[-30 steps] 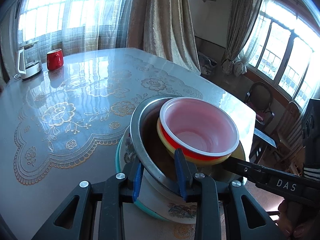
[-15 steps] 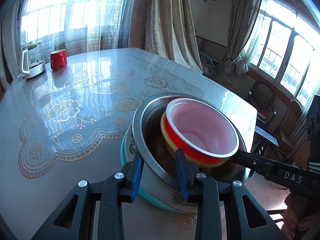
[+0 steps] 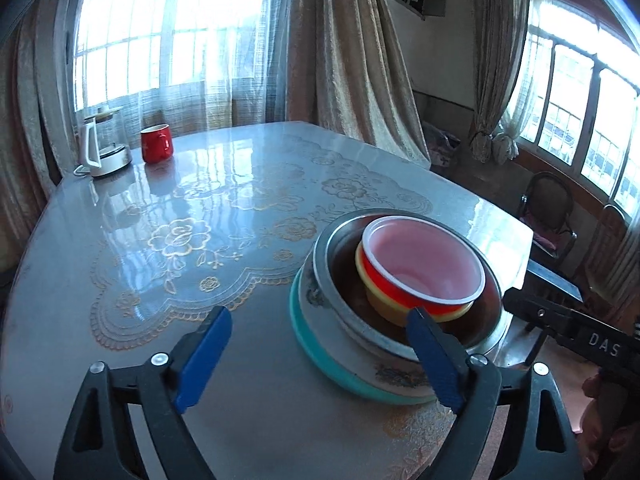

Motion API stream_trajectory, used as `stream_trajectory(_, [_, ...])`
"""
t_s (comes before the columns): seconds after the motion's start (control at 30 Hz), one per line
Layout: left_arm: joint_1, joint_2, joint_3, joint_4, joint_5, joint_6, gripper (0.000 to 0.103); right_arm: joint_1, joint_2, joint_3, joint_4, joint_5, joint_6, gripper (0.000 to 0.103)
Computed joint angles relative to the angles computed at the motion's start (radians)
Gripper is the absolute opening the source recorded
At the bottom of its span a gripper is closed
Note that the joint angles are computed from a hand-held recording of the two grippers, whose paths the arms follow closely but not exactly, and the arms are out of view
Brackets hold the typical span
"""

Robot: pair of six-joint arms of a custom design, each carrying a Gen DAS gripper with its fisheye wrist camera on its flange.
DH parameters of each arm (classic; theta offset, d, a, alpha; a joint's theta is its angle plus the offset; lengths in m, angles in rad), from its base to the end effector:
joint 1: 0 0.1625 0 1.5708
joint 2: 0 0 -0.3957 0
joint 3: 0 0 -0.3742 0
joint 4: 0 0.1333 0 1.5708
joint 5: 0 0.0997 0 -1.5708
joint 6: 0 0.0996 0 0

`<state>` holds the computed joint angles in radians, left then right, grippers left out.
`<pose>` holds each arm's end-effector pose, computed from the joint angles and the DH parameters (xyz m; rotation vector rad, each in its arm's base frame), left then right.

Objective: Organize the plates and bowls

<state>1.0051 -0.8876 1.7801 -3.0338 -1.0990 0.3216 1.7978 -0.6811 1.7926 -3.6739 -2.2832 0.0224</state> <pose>-0.1797 -0.6161 0.1572 0.9590 2.4486 -0.8403 0.1994 -0.5604 0.1184 -0.2202 -2.2802 1.3092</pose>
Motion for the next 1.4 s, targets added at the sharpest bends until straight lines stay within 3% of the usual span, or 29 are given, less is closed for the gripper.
stream_trajectory(0.13, [-0.003,-0.018,0.019,0.023,0.042,-0.034,0.1,0.026,0.033,-0.002,-0.098,-0.036,-0.087,0.057])
stream_trajectory(0.17, [-0.007,-0.021,0.028,0.018,0.062,-0.038,0.102,0.031,0.042,-0.003,-0.124,-0.041,-0.114,0.064])
stream_trajectory(0.3, [-0.011,-0.04,0.062,0.02,0.1,-0.037,0.103,0.054,0.08,-0.008,-0.211,-0.069,-0.197,0.079])
stream_trajectory(0.43, [-0.02,-0.05,0.109,-0.027,0.146,0.013,0.103,0.07,0.107,-0.005,-0.267,-0.081,-0.238,0.084])
stream_trajectory(0.63, [-0.019,-0.093,0.189,-0.105,0.132,0.022,0.103,0.099,0.174,-0.029,-0.339,-0.153,-0.32,0.088])
stream_trajectory(0.8, [-0.009,-0.13,0.232,-0.128,0.116,-0.004,0.103,0.102,0.184,-0.009,-0.348,-0.159,-0.274,0.088])
stream_trajectory(1.0, [-0.021,-0.13,0.285,-0.252,0.169,0.007,0.103,0.104,0.195,0.006,-0.35,-0.162,-0.246,0.089])
stream_trajectory(1.17, [-0.014,-0.144,0.295,-0.198,0.152,-0.002,0.103,0.096,0.182,0.035,-0.285,-0.143,-0.167,0.089])
stream_trajectory(1.3, [0.0,-0.157,0.3,-0.17,0.121,-0.031,0.103,0.095,0.183,0.044,-0.284,-0.144,-0.143,0.088])
stream_trajectory(1.4, [-0.005,-0.153,0.309,-0.194,0.143,-0.032,0.103,0.099,0.191,0.036,-0.289,-0.154,-0.144,0.088])
